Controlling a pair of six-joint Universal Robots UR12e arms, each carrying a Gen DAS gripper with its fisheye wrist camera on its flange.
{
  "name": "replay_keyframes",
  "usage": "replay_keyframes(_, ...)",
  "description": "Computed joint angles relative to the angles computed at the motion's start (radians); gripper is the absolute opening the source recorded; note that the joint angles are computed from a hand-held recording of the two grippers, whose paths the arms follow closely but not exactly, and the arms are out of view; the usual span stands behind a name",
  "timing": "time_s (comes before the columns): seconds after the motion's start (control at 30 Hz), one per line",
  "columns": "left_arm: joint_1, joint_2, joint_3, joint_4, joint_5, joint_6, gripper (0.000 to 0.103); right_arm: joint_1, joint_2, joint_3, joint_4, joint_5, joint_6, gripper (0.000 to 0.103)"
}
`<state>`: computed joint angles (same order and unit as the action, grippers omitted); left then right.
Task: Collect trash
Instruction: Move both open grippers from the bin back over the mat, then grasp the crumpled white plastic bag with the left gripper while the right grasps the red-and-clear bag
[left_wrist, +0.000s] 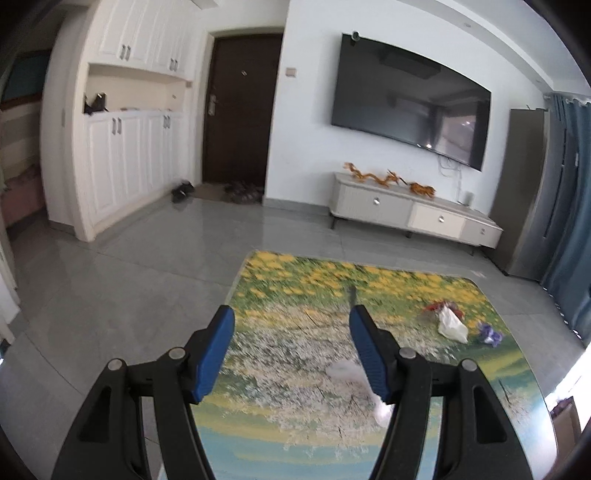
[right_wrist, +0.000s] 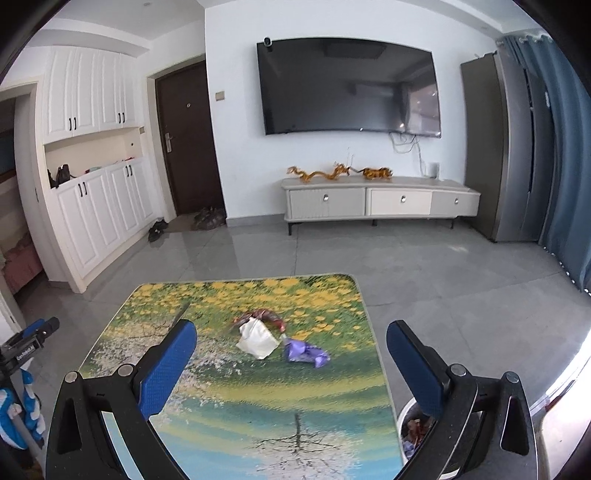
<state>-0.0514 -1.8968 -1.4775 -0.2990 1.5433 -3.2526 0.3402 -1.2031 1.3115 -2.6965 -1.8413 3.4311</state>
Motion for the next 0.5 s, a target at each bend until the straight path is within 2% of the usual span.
replay_keyframes(0.2, -0.005, -0.028, 0.024, -0.089, -0.095, 0.039, 0.063, -0.006, 0.026, -0.025, 0.053, 0.039, 0.009, 0.103)
replay_keyframes(0.3, -0.011, -0.046, 0.050, -0.129, -0.112, 0.072, 0.063, -0.015, 0.039, -0.035, 0.076, 0.068, 0.017, 0.103)
replay_keyframes(0.47, -0.020, -0.083, 0.114, -0.194, -0.153, 0.132, 0.063, -0.035, 0.061, -0.049, 0.114, 0.129, 0.010, 0.096)
replay_keyframes(0.5, -0.021, -0.089, 0.125, -0.205, -0.160, 0.136, 0.063, -0.040, 0.067, -0.054, 0.120, 0.147, 0.006, 0.092)
